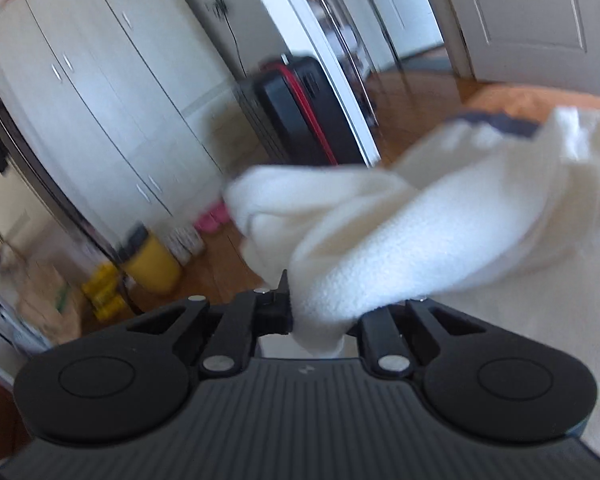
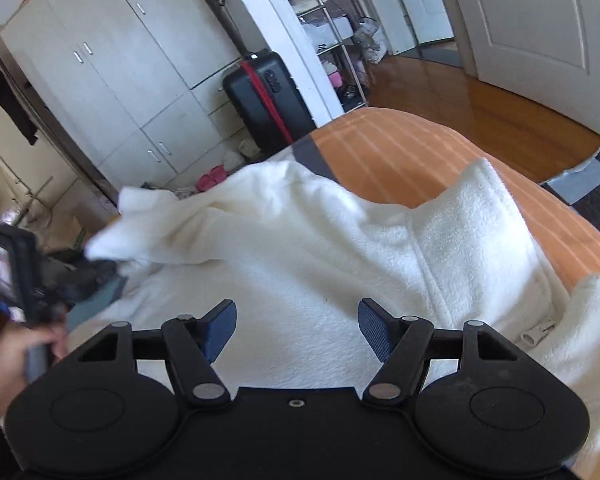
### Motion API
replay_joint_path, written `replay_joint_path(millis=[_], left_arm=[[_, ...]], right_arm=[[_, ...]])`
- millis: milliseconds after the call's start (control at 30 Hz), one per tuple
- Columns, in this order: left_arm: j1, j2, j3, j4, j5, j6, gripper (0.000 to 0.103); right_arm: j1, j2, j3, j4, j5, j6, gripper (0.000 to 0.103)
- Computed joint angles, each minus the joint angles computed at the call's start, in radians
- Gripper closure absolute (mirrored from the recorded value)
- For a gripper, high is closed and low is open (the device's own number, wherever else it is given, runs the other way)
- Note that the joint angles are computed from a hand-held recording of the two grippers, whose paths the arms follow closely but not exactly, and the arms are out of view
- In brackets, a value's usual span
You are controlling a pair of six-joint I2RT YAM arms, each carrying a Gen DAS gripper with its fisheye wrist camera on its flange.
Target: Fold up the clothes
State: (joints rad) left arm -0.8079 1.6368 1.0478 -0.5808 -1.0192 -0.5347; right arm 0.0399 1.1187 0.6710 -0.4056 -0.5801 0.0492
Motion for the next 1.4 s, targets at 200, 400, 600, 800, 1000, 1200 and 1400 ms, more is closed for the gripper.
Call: replay_joint_path(millis=[200, 400, 600, 800, 1000, 1200, 1400], left_arm=[[-0.099, -0.138, 0.138, -0.134, -0.102, 0.091, 0.092], [-0.341, -0.084, 0.449, -0.697, -0.026, -0.207, 0.092], [-0.440, -0.096, 0.402, -0.745, 0.418, -0.476, 0.090], [-0.489, -0.028, 0.324, -0.719, 0.451, -0.530, 0.088], [-0.523, 0.055, 0.370, -0.757, 0.389, -0.484, 0.078], [-0.624, 0.036, 0.352, -0.777, 0.326, -0.495, 0.062], [-0.766, -0.064, 0.298, -0.877, 0.206, -0.698, 0.048]], right_arm=[[-0.038, 0.061, 0.007, -0.012, -0.029, 0.008, 0.031], [-0.069, 0.069, 0.000, -0.025, -0.049, -0.013, 0.033], [-0.078, 0.048, 0.006, -0.072, -0.032, -0.036, 0.033], [-0.034, 0.010, -0.006, -0.078, 0.040, -0.023, 0.031], [0.078, -0.067, -0.025, -0.084, 0.212, -0.075, 0.031], [-0.023, -0.074, -0.012, -0.083, 0.132, -0.059, 0.031], [-0.182, 0.015, 0.009, -0.092, -0.160, 0.003, 0.029]])
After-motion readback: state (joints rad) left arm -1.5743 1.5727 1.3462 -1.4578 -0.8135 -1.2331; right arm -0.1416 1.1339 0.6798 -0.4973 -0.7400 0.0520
